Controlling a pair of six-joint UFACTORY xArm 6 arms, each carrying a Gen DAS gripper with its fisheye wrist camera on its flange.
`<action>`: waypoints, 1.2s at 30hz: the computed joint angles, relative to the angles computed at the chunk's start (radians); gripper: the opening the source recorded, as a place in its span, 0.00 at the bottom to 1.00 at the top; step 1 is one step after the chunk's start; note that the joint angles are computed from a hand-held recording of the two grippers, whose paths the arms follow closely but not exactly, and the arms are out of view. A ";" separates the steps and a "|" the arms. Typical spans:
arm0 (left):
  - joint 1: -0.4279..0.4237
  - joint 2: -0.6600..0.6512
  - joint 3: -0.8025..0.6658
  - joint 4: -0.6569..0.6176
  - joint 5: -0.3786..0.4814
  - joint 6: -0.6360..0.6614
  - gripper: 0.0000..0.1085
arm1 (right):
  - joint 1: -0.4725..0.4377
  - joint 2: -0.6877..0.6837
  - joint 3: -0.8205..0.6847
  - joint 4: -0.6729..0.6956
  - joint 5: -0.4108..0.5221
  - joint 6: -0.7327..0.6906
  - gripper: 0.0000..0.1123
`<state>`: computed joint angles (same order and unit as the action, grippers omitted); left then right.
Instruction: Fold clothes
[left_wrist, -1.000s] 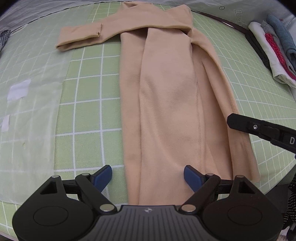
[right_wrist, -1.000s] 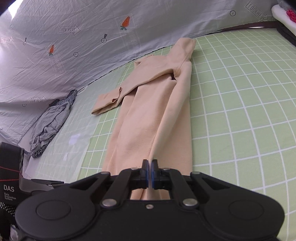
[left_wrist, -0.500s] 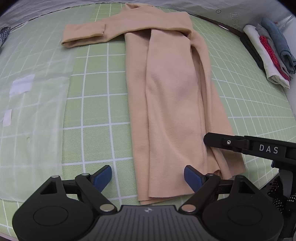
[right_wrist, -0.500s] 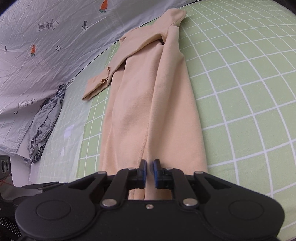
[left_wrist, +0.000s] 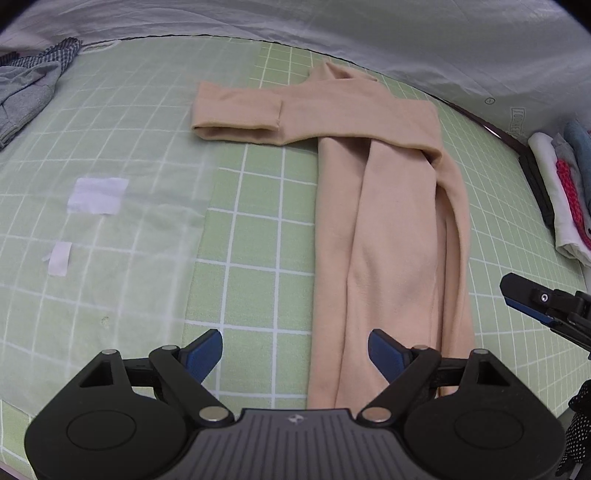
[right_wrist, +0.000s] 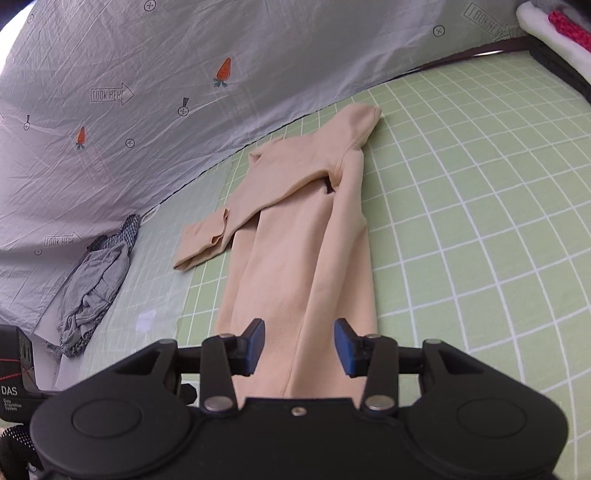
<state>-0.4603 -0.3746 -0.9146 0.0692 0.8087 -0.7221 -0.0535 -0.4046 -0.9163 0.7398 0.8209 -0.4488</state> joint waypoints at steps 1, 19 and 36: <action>0.015 0.002 -0.005 0.010 0.003 -0.012 0.80 | 0.007 0.023 -0.022 -0.023 -0.023 -0.004 0.38; 0.280 0.387 -0.326 0.115 -0.086 0.045 0.73 | 0.100 0.616 -0.579 -0.294 -0.242 0.020 0.65; 0.287 0.558 -0.453 0.254 -0.148 0.058 0.59 | 0.162 0.850 -0.780 -0.458 -0.303 -0.065 0.44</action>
<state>-0.1733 0.1830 -1.3674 0.3231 0.6603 -0.6641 0.1082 0.4451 -1.6964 0.2823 0.5181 -0.5139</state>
